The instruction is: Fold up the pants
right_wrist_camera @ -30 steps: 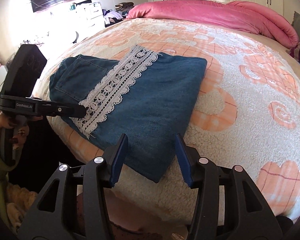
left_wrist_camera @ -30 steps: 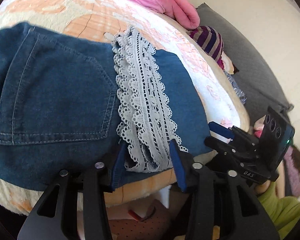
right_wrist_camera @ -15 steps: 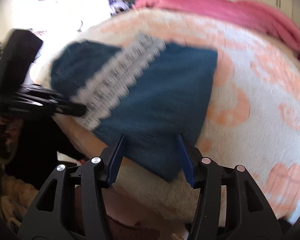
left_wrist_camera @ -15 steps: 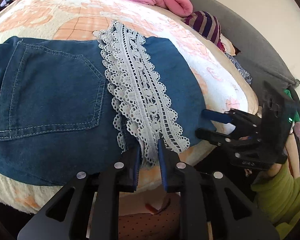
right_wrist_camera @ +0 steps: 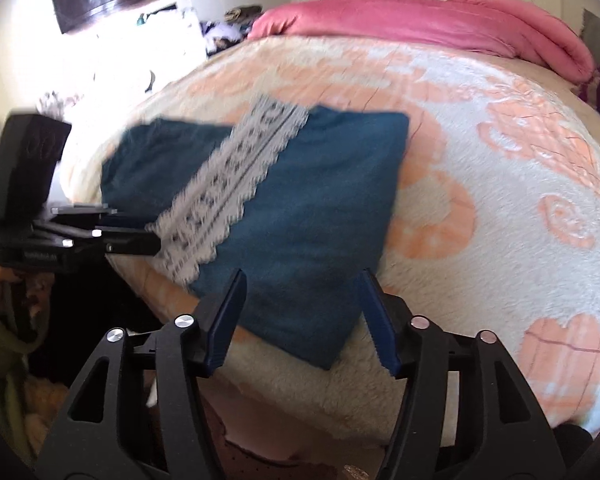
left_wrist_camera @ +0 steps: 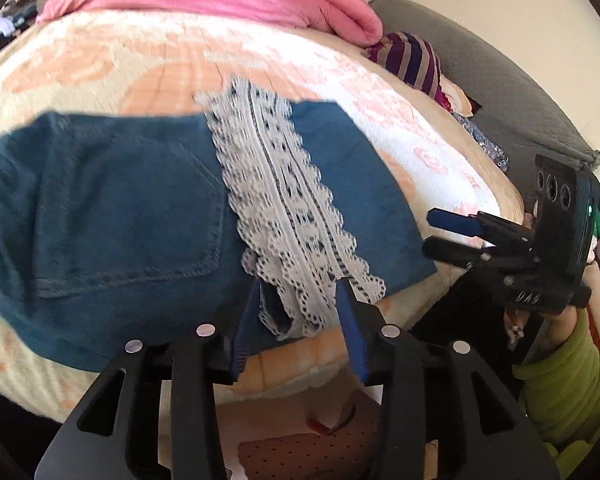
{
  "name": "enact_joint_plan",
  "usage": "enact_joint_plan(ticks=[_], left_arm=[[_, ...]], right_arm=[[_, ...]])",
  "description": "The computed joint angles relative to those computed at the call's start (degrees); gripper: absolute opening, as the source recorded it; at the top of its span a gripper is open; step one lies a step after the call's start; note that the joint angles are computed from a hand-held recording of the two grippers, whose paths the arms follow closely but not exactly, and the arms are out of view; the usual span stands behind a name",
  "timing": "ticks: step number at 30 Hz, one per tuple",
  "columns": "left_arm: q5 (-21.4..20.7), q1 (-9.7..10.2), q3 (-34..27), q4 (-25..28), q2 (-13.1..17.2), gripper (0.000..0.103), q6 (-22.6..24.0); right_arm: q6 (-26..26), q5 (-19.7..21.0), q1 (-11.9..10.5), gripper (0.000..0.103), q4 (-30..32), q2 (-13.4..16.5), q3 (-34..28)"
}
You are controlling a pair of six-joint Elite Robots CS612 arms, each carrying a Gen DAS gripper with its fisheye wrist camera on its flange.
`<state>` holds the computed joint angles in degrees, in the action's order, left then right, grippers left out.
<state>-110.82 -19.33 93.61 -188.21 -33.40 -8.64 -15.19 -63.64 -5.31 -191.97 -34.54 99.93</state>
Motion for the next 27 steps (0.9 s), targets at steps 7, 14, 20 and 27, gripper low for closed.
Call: enact_joint_plan(ticks=[7, 14, 20, 27], left_arm=[[1.53, -0.6, 0.66, -2.16, -0.81, 0.04, 1.53], [3.69, -1.95, 0.52, -0.79, -0.72, 0.04, 4.74], [4.02, -1.77, -0.45, 1.61, 0.27, 0.04, 4.25], [4.25, -1.61, -0.73, 1.9, 0.5, 0.04, 3.88]], right_arm=[[1.13, -1.34, 0.16, 0.059, -0.1, -0.32, -1.85], [-2.19, 0.15, 1.73, 0.059, 6.06, 0.85, -8.89], [-5.7, 1.16, 3.93, 0.045, 18.84, 4.09, -19.07], [-12.11, -2.83, 6.72, 0.035, 32.63, 8.29, -29.99]])
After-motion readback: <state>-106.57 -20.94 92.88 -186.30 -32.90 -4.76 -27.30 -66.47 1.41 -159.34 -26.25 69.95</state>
